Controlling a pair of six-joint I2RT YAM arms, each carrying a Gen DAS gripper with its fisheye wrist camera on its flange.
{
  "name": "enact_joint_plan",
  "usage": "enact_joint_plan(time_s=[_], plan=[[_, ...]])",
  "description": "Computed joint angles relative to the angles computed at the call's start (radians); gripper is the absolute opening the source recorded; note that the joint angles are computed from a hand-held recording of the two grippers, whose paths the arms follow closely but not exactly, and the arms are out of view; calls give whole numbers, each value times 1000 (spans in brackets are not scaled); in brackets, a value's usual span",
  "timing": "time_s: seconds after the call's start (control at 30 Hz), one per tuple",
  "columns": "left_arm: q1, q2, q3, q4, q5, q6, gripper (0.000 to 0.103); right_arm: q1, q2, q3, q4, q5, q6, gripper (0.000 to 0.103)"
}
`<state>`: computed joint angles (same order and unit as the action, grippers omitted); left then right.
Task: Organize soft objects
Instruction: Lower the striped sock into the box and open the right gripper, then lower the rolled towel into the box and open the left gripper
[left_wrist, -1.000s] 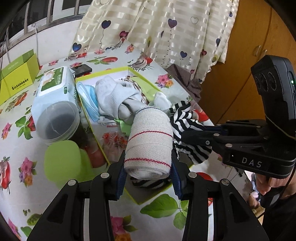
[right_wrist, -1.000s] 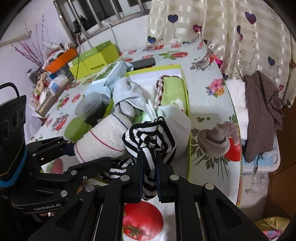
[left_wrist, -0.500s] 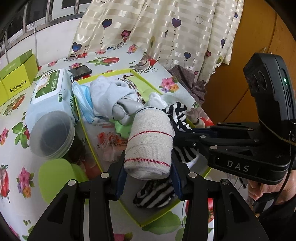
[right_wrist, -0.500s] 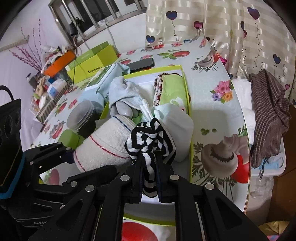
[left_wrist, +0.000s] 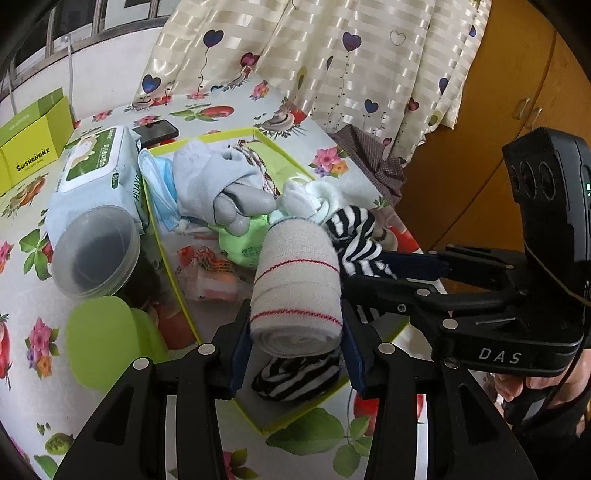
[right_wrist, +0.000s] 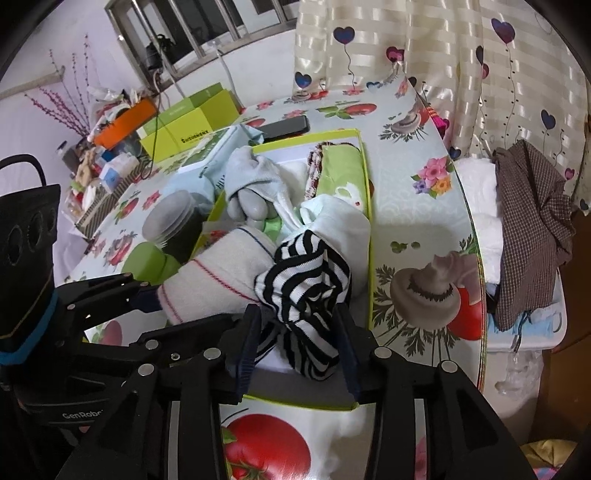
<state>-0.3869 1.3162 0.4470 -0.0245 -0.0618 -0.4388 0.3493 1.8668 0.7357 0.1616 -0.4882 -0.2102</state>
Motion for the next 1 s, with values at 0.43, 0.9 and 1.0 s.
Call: enact_joint_plan(time_s=[0.43, 0.9, 1.0], plan=[[-26, -125, -47, -39, -61, -24, 46, -24, -92, -106, 71, -21, -4, 38], [-26, -41, -28, 21, -125, 7, 20, 32, -6, -64, 91, 47, -7, 11], [-21, -19, -15, 29, -127, 19, 20, 31, 11, -47, 83, 42, 2, 12]])
